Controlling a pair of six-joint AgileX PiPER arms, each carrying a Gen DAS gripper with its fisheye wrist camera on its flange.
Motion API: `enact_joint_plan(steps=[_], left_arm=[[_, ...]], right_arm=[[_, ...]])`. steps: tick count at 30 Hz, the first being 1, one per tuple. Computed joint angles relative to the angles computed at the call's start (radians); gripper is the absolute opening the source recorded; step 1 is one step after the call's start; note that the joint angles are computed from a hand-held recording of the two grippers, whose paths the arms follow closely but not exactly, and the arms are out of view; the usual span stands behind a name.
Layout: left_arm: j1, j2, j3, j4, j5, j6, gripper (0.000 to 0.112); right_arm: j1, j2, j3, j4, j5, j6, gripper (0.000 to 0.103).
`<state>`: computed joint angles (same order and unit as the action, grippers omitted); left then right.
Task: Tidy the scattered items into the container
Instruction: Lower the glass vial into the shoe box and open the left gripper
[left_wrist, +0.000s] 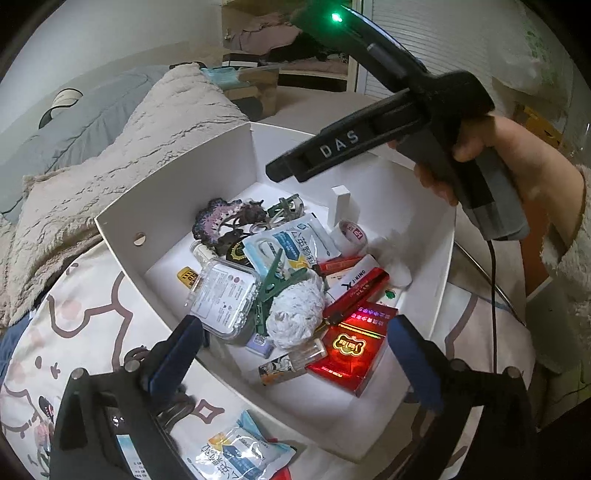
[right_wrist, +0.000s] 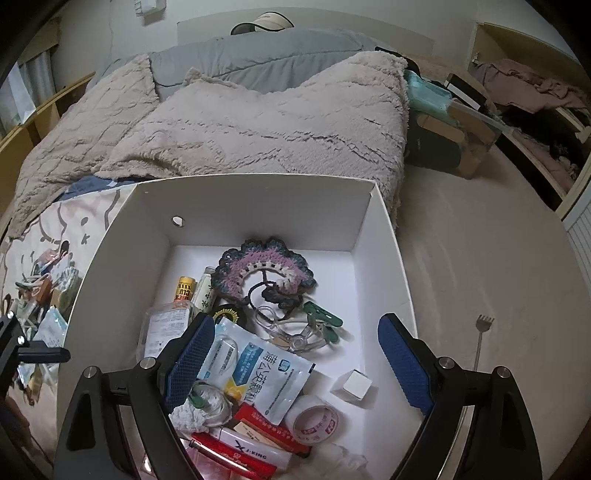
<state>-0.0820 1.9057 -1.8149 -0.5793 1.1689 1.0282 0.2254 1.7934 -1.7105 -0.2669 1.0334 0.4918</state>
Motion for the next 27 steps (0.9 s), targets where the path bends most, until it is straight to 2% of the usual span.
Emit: enact_joint_plan(steps=[10, 14, 18, 20, 24, 27], left_arm=[[0.035, 0.013, -0.043, -0.028, 0.011, -0.075, 0.101], [0.050, -0.013, -0.014, -0.034, -0.026, -0.085, 0.101], [0.074, -0.029, 0.009, -0.052, -0.043, -0.090, 0.101], [0.083, -0.034, 0.017, -0.060, -0.052, -0.092, 0.101], [0.099, -0.049, 0.042, -0.067, -0.089, -0.116, 0.103], [0.118, -0.040, 0.026, -0.065, -0.075, -0.159, 0.103]], right_arm=[[0.031, -0.011, 0.045, -0.006, -0.022, 0.008, 0.090], [0.037, -0.017, 0.060, -0.022, -0.019, 0.049, 0.098], [0.049, -0.040, 0.093, -0.039, -0.038, 0.090, 0.099], [0.058, -0.050, 0.107, -0.057, -0.044, 0.116, 0.103], [0.070, -0.069, 0.126, -0.071, -0.047, 0.149, 0.103], [0.086, -0.085, 0.138, -0.103, -0.040, 0.187, 0.103]])
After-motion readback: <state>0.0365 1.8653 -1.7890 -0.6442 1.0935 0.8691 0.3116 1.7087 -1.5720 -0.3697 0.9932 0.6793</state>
